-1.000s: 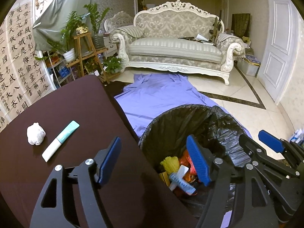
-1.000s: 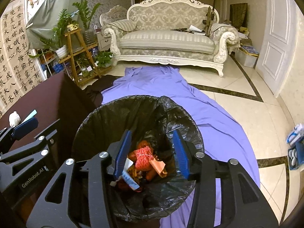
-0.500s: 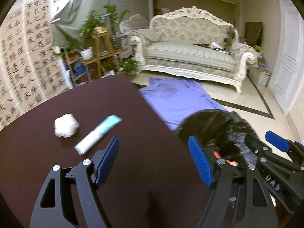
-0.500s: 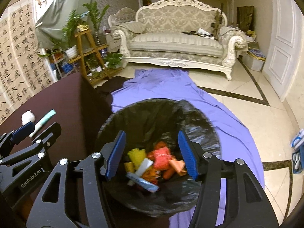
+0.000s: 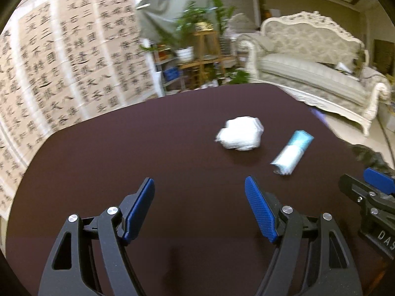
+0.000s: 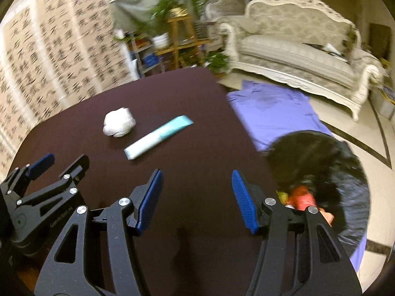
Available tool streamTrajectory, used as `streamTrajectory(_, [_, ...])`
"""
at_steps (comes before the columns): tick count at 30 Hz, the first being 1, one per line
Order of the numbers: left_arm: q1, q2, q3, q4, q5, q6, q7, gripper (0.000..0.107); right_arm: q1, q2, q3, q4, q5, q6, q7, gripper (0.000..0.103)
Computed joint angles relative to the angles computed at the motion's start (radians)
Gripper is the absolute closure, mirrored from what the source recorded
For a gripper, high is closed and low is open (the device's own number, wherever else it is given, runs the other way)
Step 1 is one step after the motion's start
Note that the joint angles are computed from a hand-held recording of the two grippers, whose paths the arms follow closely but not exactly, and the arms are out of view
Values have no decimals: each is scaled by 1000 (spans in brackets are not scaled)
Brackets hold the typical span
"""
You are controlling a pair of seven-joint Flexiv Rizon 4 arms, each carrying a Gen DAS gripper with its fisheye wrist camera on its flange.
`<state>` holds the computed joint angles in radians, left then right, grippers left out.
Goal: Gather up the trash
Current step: 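Move both open grippers back over the table toward the remaining items, then grasp the white-and-teal tube with the right gripper while the left grasps the white tissue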
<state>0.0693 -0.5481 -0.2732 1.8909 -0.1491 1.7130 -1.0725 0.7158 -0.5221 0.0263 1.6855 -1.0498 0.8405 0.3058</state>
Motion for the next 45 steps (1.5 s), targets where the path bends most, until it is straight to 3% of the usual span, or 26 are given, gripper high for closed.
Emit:
streamTrajectory(5, [-18, -15, 71, -51, -47, -71, -26, 34, -8, -90, 1, -116, 100, 43, -110, 46])
streamTrajectory(8, [8, -16, 56, -55, -72, -98, -22, 34, 3, -135, -12, -186, 161, 28, -177, 45])
streamTrajectory(10, [35, -14, 26, -45, -90, -108, -14, 34, 16, -156, -27, -222, 184, 6, -207, 39])
streamTrajectory(16, [58, -15, -7, -41, -121, -126, 19, 34, 29, -199, -57, -305, 247, -64, -267, 40])
streamTrajectory(17, [63, -15, -13, -39, -125, -125, 25, 34, 31, -202, -60, -313, 252, -78, -280, 41])
streamTrajectory(22, [87, -14, -46, -29, -141, -124, 56, 34, 37, -202, -68, -318, 252, -116, -332, 68])
streamTrajectory(26, [107, -19, -81, -29, -144, -120, 91, 33, 21, -167, -71, -250, 228, -54, -320, 84])
streamTrajectory(39, [80, -58, -140, -82, -152, -132, 162, 31, -17, -140, -71, -190, 201, 36, -310, 88])
streamTrajectory(45, [15, -86, -101, -137, -143, -157, 173, 31, -18, -138, -73, -183, 200, 52, -319, 90])
